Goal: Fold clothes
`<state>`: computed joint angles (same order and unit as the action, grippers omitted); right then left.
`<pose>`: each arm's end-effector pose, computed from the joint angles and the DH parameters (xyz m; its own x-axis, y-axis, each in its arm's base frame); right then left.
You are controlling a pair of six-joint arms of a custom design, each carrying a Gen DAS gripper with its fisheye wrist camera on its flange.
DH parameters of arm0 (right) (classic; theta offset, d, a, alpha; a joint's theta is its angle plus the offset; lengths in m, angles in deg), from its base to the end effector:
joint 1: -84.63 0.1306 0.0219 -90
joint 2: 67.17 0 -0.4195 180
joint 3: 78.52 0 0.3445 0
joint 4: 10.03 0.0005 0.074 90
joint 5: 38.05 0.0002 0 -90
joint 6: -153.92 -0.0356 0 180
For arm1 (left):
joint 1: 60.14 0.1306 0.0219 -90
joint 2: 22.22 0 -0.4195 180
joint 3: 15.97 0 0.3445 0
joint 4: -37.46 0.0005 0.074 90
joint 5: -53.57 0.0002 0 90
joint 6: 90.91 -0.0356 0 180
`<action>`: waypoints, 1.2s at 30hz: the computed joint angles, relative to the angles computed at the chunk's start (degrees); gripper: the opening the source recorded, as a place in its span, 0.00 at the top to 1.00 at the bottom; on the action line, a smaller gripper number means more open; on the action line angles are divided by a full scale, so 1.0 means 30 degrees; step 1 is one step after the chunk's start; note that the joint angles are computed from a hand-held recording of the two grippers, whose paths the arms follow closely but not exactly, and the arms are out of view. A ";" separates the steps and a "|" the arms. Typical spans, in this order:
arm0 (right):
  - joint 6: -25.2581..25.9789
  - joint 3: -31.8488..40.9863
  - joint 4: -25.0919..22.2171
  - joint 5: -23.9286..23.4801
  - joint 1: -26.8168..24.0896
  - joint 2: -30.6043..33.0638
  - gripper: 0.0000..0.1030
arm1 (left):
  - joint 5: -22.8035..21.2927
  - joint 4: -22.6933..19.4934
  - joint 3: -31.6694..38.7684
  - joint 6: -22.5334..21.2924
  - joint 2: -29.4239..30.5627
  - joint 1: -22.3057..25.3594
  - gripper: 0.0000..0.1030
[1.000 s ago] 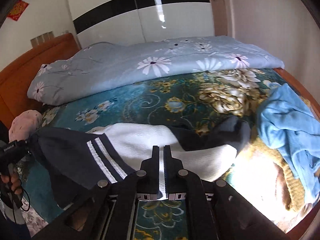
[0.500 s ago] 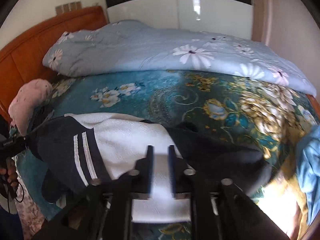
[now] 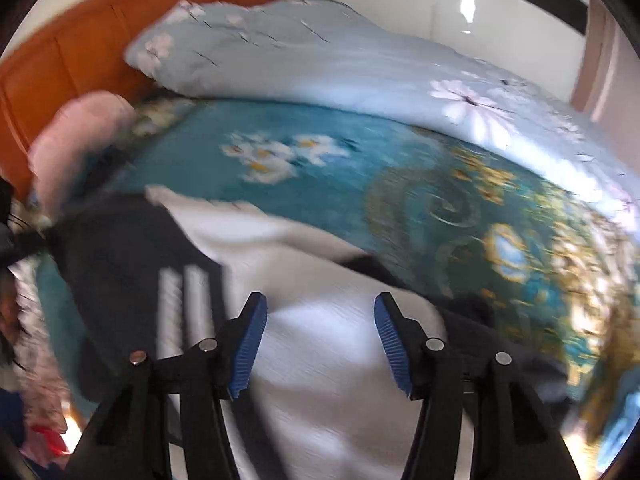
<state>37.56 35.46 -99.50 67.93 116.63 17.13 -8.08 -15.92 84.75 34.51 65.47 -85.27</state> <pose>0.2886 0.1682 0.6250 -0.8307 -0.0157 -0.5565 -0.0258 0.9996 0.0102 0.3735 -0.1944 0.5591 -0.8842 -0.1486 -0.4429 0.2318 0.6834 -0.6922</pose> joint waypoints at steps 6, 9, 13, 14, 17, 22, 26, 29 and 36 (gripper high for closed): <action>-0.1639 -0.2536 0.0676 -0.1642 -0.2757 -0.1422 0.43 | 0.1083 -0.0797 -0.1426 0.1401 -0.0600 0.0427 0.49; -0.2179 -0.3560 0.1235 -0.2628 -0.3297 -0.1869 0.43 | 0.2090 0.0111 -0.2702 0.2604 -0.1399 0.0536 0.39; -0.2926 -0.4295 0.1630 -0.2737 -0.2897 -0.2205 0.43 | 0.3066 0.1140 -0.3245 0.3419 -0.1503 -0.0257 0.37; -0.3114 -0.4387 0.1674 -0.2767 -0.2785 -0.2278 0.43 | 0.3135 0.1382 -0.3241 0.3515 -0.1432 -0.0538 0.37; -0.3809 -0.4577 0.1618 -0.2705 -0.2405 -0.2525 0.54 | 0.2562 0.2117 -0.3004 0.3705 -0.1158 -0.1272 0.39; -0.4668 -0.4881 0.1323 -0.3523 -0.1894 -0.3429 0.87 | 0.1218 0.2800 -0.2068 0.3739 -0.0830 -0.1636 0.93; -0.5180 -0.5291 0.1519 -0.4255 -0.0801 -0.4417 0.89 | 0.0519 0.4518 -0.1944 0.4054 -0.1690 -0.0883 0.95; -0.5665 -0.5433 0.1634 -0.4514 0.0810 -0.4840 0.90 | 0.0617 0.4924 -0.1767 0.3817 -0.2284 0.0002 0.95; -0.5072 -0.4322 0.1174 -0.3526 0.3579 -0.4333 0.87 | 0.0955 0.3678 -0.3308 0.3313 -0.2636 0.1162 0.95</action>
